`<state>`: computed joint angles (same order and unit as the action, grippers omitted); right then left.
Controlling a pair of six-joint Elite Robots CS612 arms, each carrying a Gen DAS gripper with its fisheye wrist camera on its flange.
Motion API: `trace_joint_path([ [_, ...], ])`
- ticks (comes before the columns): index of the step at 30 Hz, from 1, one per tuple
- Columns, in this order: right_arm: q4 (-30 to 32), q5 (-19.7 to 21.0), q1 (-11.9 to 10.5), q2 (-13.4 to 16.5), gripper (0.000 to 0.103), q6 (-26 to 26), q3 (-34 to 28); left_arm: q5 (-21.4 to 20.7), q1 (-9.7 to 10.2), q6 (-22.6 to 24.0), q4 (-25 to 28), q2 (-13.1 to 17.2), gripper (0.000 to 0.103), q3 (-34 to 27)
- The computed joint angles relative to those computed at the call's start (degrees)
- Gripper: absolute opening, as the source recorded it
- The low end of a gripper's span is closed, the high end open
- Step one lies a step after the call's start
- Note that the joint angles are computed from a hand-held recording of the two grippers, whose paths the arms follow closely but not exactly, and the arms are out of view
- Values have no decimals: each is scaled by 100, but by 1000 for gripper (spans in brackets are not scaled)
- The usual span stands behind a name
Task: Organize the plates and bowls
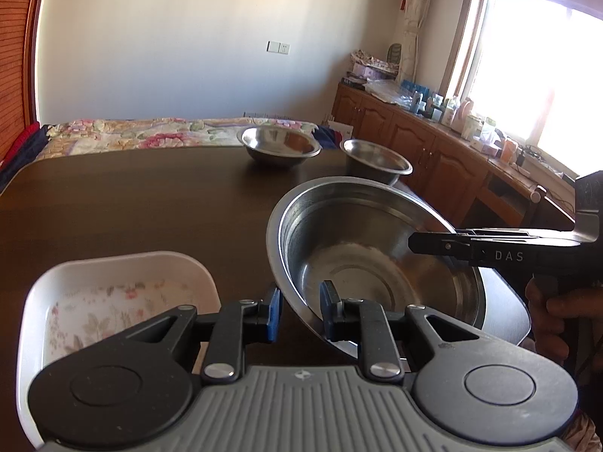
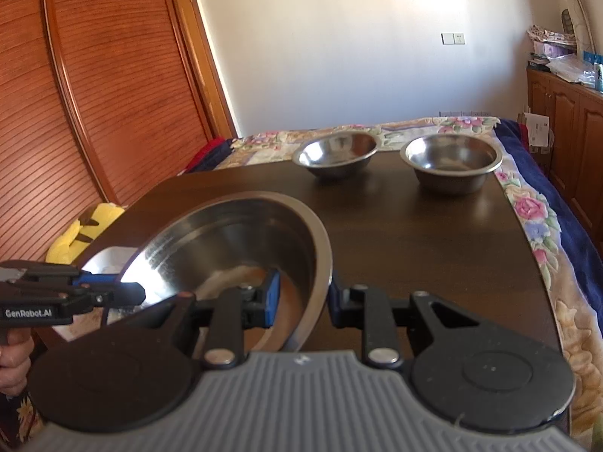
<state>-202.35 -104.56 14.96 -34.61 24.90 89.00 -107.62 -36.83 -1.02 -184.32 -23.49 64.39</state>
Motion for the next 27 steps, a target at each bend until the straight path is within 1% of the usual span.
trace_joint_path([
  [10,127,104,14,35,28,75,-50,109,6,65,29,-39,22,109],
  [11,136,96,19,39,28,83,-54,120,1,82,45,-42,23,113],
  [14,168,108,21,42,28,100,-58,119,-7,30,55,-47,25,109],
  [24,171,97,39,75,28,22,-93,152,-2,-32,-9,-34,25,105],
  [25,171,115,35,79,29,14,-97,187,-6,-37,-29,-30,28,104],
  [26,171,142,30,82,29,21,-103,227,-11,-53,-49,-29,34,112],
  [27,153,143,30,87,29,27,-105,246,-13,-76,-64,-27,37,115],
])
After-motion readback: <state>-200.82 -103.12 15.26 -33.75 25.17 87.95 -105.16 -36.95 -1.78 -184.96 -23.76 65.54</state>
